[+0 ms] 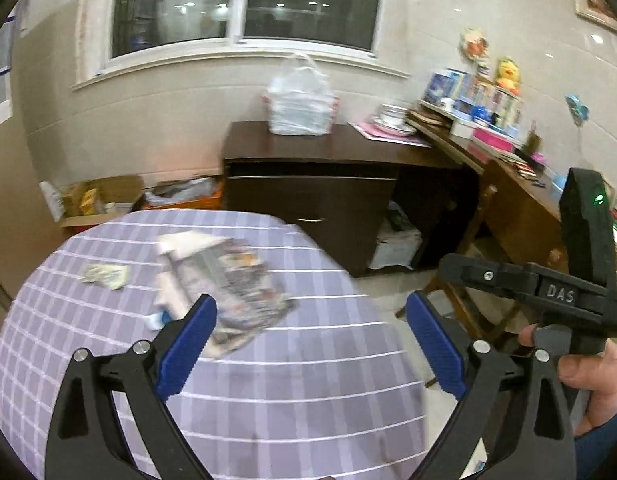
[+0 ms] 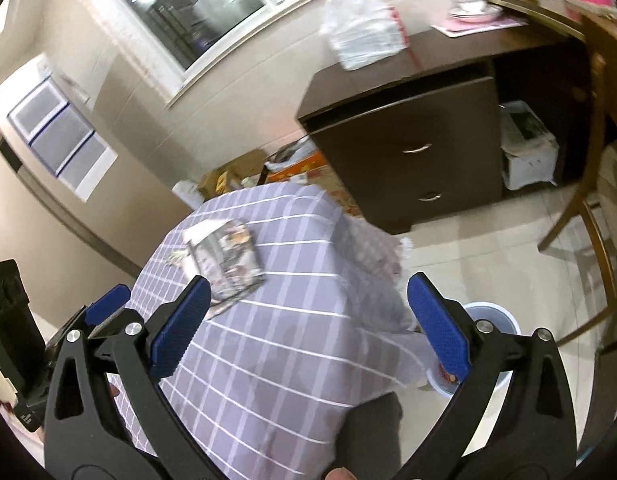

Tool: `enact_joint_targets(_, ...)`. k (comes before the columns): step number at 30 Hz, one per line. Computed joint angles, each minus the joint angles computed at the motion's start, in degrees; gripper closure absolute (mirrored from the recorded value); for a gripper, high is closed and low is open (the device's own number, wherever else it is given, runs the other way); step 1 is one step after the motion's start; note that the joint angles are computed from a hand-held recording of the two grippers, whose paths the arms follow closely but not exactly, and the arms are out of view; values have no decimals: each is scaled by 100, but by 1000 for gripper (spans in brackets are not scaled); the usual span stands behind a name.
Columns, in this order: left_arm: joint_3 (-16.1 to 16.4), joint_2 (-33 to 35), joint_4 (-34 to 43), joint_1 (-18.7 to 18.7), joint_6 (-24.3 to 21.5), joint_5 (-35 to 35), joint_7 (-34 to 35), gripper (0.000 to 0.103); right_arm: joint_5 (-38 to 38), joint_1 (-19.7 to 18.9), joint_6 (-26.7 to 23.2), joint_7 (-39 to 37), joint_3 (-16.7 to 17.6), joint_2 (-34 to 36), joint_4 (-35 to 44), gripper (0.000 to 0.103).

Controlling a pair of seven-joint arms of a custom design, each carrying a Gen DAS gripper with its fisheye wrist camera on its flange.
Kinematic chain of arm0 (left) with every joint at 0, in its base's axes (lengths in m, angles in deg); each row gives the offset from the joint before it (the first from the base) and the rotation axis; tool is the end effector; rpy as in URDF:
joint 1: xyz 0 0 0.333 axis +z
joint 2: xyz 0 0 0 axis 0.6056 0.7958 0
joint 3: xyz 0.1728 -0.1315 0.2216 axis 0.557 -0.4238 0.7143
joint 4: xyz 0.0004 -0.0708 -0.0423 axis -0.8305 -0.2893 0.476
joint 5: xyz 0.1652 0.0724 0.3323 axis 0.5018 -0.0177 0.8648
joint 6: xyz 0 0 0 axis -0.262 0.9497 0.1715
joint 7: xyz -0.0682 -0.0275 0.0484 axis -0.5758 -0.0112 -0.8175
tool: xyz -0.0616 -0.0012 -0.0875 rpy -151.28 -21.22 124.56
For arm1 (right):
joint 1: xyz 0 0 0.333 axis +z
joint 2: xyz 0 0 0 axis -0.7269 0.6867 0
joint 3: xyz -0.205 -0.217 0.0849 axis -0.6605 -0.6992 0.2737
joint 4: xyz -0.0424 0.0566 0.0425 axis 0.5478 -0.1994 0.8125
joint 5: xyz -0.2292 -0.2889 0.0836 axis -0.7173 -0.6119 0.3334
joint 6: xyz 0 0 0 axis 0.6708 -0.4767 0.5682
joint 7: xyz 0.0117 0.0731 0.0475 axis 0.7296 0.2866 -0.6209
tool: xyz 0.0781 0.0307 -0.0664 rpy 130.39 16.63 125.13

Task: Collect trash
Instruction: 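Move both empty tools back over the table trash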

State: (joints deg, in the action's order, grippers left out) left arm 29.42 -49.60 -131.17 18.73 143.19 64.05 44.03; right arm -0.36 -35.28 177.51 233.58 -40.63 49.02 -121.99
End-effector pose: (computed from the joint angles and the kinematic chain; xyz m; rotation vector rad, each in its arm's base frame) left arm 0.4852 -0.3008 0.6517 -1.1209 2.3750 -1.1879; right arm 0.3926 0.2519 0.6230 -1.0801 1.9822 -0.3923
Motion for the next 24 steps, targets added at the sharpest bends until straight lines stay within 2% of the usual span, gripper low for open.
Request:
enact_joint_targets(5,232,-80,-133,259,45,0,-2,9,-294,182,-398,-196,121,942,1021,6)
enact_joint_targets(10,403,-60,-231,551,50,57,-60,9,-494,599,-1144,-618,-23,1945,2097,6)
enact_joint_targets(16,509,2,-338,830,33,96,-114,9,-616,1176,-2082,-1462,-245,3060,3358,6)
enact_joint_targets(22,518,113,-380,996,-70,165,-224,9,-314,1505,-2308,-1872,-656,3617,3921,6)
enact_joint_targets(24,503,135,-398,1021,-76,196,-236,9,-127,1586,-2437,-2213,-765,3845,4219,6)
